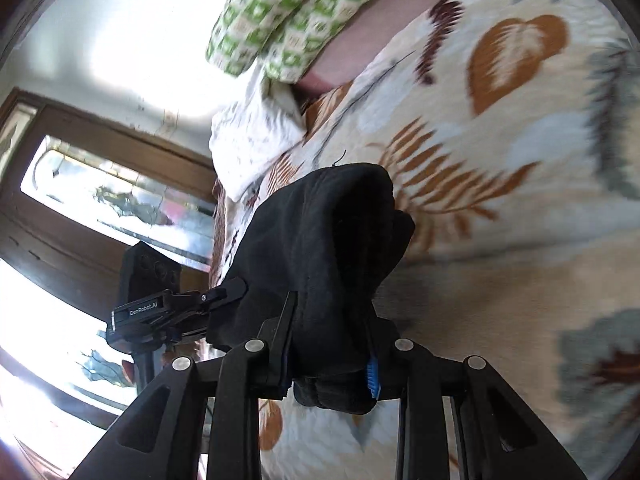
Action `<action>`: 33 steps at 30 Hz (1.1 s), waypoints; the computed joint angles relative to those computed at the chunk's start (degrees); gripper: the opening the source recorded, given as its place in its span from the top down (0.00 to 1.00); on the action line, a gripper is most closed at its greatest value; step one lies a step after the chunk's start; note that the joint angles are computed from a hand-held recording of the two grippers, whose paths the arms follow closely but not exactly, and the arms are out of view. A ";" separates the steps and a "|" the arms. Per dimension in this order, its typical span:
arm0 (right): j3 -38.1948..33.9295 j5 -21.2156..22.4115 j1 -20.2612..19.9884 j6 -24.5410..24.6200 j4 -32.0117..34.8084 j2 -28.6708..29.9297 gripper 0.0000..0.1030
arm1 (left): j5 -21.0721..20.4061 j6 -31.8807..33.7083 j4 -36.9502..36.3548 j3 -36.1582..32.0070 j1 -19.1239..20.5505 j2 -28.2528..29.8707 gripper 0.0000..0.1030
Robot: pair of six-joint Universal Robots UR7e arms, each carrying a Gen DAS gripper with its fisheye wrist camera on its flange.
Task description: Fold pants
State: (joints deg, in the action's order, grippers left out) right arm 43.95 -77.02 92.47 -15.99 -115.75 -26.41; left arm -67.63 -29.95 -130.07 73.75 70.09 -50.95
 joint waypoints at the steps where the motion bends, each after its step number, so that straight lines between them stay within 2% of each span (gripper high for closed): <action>1: 0.77 -1.07 0.46 -0.03 -1.55 0.47 0.74 | 0.65 0.17 1.82 -0.06 0.55 0.04 0.72; 4: 3.06 -5.48 1.28 2.10 -5.50 1.54 0.64 | 3.01 3.96 0.08 1.99 0.84 -0.26 0.52; 6: 5.27 -4.61 0.43 3.80 -7.65 0.91 0.53 | 2.66 5.09 -0.42 2.36 0.86 -0.42 0.51; 8: 7.23 -3.63 -0.42 4.50 -9.29 -0.26 0.53 | 1.58 5.32 1.42 1.53 1.08 -0.60 0.51; 10: 7.99 -3.60 -0.69 5.00 -9.39 -1.40 0.47 | 2.46 4.72 3.10 1.25 0.75 -1.38 0.51; 14: 10.54 -4.54 -0.87 6.42 -12.98 -4.95 0.47 | 8.43 2.33 3.91 5.06 -1.97 -4.88 0.52; 16: 13.02 -5.97 -0.06 5.13 -15.09 -7.27 0.43 | 14.76 1.27 0.53 10.27 -5.01 -7.02 0.51; 18: 17.05 -10.76 1.77 3.04 -18.48 -9.70 0.21 | 20.54 -1.22 -2.31 14.63 -8.13 -7.70 0.47; 21: 26.65 -22.67 5.41 -0.15 -28.03 -13.79 0.04 | 27.96 -7.39 -1.44 18.39 -12.64 -6.88 0.44; 22: 30.04 -27.16 6.64 -0.92 -31.48 -14.91 0.02 | 29.48 -9.82 -1.29 19.48 -13.85 -6.49 0.44; 26: 39.01 -39.76 9.00 -2.67 -38.68 -18.25 0.00 | 32.05 -16.13 -1.72 21.87 -16.70 -4.90 0.44; 29: 42.16 -46.35 9.67 -4.49 -38.48 -20.12 0.00 | 33.64 -20.11 1.22 21.60 -18.33 -3.09 0.44; 30: 42.93 -47.13 9.59 -4.98 -38.82 -20.63 0.00 | 34.74 -21.19 1.88 21.69 -18.94 -2.69 0.44; 33: 47.42 -44.61 8.76 -6.61 -43.21 -23.52 0.00 | 38.21 -24.01 4.44 21.69 -20.66 -1.61 0.44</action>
State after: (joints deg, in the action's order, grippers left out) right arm 91.37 -121.63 101.22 -22.60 -158.96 -49.93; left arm -29.42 -53.97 -125.63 95.44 49.43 -52.56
